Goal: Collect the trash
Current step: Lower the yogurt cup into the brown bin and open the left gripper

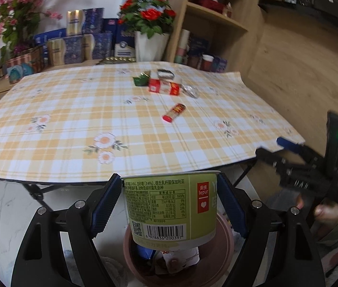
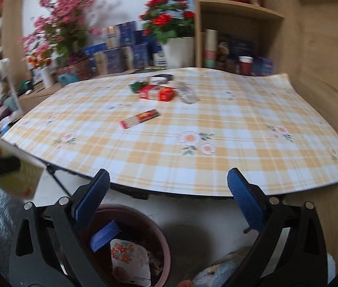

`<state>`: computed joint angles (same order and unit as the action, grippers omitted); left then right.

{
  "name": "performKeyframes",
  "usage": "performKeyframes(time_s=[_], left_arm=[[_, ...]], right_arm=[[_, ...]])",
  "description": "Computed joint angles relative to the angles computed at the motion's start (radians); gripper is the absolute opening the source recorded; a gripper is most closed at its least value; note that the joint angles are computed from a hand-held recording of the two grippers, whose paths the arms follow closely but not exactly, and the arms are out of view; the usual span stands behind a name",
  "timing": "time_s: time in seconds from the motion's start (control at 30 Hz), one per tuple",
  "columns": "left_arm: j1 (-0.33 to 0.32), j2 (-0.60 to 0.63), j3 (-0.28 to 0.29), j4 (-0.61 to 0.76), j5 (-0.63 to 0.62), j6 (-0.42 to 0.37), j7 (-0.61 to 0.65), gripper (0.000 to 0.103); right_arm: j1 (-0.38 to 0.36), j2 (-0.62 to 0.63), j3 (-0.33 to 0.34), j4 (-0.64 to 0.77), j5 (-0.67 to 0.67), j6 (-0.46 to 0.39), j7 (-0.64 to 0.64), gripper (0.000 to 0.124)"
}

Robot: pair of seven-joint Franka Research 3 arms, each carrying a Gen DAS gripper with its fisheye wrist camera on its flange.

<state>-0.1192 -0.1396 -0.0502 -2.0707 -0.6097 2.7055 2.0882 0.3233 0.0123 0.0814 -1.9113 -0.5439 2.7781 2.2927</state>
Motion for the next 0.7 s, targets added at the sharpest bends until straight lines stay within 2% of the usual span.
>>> performKeyframes(time_s=[0.07, 0.13, 0.3, 0.4, 0.7], left_arm=[[-0.007, 0.015, 0.000, 0.000, -0.020, -0.005, 0.027, 0.079], [-0.005, 0.028, -0.005, -0.007, -0.028, -0.023, 0.042, 0.079], [0.015, 0.051, -0.024, -0.004, 0.004, -0.101, 0.021, 0.079], [0.017, 0.049, -0.032, -0.005, -0.003, -0.123, 0.053, 0.079], [0.012, 0.051, -0.047, -0.005, 0.037, -0.144, 0.070, 0.080]], right_arm=[[0.003, -0.004, -0.001, 0.003, -0.096, -0.032, 0.092, 0.097], [0.004, -0.005, 0.002, 0.006, -0.141, -0.060, 0.128, 0.097], [0.003, -0.001, 0.005, -0.001, -0.103, -0.061, 0.096, 0.097], [0.008, 0.009, 0.006, 0.007, -0.089, -0.078, 0.070, 0.097], [0.015, 0.011, -0.001, 0.008, -0.077, -0.078, 0.057, 0.097]])
